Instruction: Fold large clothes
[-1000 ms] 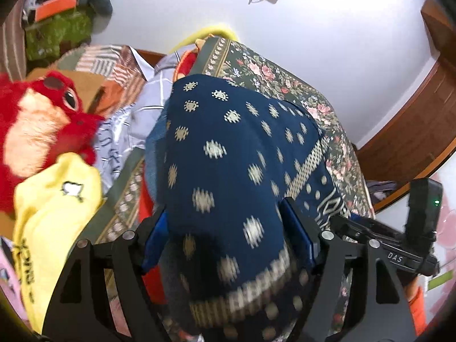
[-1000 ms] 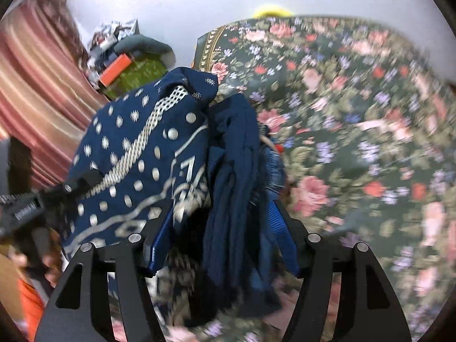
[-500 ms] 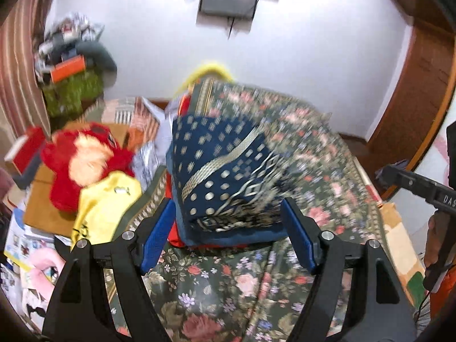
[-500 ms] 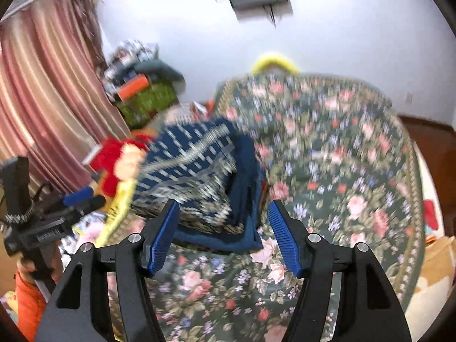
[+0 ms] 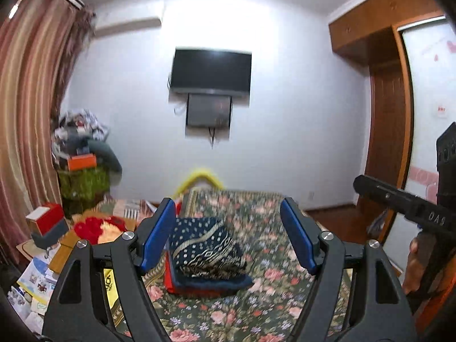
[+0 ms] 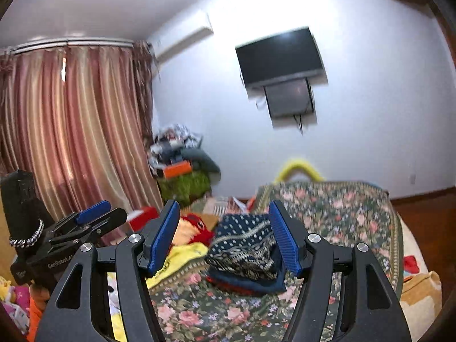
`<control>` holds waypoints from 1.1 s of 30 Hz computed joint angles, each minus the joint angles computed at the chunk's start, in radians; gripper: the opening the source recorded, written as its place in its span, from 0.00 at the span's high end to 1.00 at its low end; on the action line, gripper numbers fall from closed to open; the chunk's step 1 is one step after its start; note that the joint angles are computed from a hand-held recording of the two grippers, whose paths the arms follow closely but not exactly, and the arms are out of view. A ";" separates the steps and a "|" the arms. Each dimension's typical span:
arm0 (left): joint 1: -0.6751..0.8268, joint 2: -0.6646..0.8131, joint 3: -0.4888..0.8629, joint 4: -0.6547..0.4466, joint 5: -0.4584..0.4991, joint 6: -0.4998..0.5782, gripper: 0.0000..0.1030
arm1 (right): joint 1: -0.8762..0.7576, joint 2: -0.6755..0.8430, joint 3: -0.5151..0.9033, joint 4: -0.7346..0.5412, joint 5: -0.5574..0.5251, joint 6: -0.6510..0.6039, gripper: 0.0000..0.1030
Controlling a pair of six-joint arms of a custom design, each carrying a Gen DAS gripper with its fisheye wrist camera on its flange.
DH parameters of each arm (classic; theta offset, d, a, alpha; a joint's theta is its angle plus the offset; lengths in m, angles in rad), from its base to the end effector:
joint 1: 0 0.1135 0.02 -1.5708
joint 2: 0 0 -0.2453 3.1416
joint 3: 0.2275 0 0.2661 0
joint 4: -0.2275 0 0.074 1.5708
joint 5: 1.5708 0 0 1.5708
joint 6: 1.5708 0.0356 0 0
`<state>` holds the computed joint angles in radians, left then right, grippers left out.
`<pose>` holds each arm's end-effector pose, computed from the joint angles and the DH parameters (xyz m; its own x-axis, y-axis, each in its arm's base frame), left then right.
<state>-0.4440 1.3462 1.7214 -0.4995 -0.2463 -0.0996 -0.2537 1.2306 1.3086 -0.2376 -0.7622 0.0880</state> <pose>0.2677 -0.1177 0.4900 -0.1311 -0.0444 -0.9904 0.1860 0.9802 -0.0686 0.2873 -0.0491 0.4089 -0.1953 0.1163 -0.9738 -0.4630 0.8644 0.1961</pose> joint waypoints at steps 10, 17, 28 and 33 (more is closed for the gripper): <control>-0.161 -0.192 -0.260 0.135 -0.237 -0.010 0.06 | 0.023 -0.184 -0.194 0.084 0.127 0.022 0.18; -0.215 -0.221 -0.303 0.129 -0.330 -0.004 0.03 | 0.051 -0.205 -0.214 0.089 0.206 -0.006 0.00; -0.199 -0.210 -0.301 0.113 -0.317 -0.037 0.02 | 0.030 -0.208 -0.231 0.079 0.182 -0.018 0.00; -0.195 -0.203 -0.302 0.115 -0.315 -0.036 0.01 | 0.026 -0.207 -0.233 0.064 0.177 -0.022 0.00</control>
<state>-0.6394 1.1428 1.4197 -0.3841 -0.5610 -0.1359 -0.2278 1.0239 1.0758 -0.1736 -0.5851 0.0657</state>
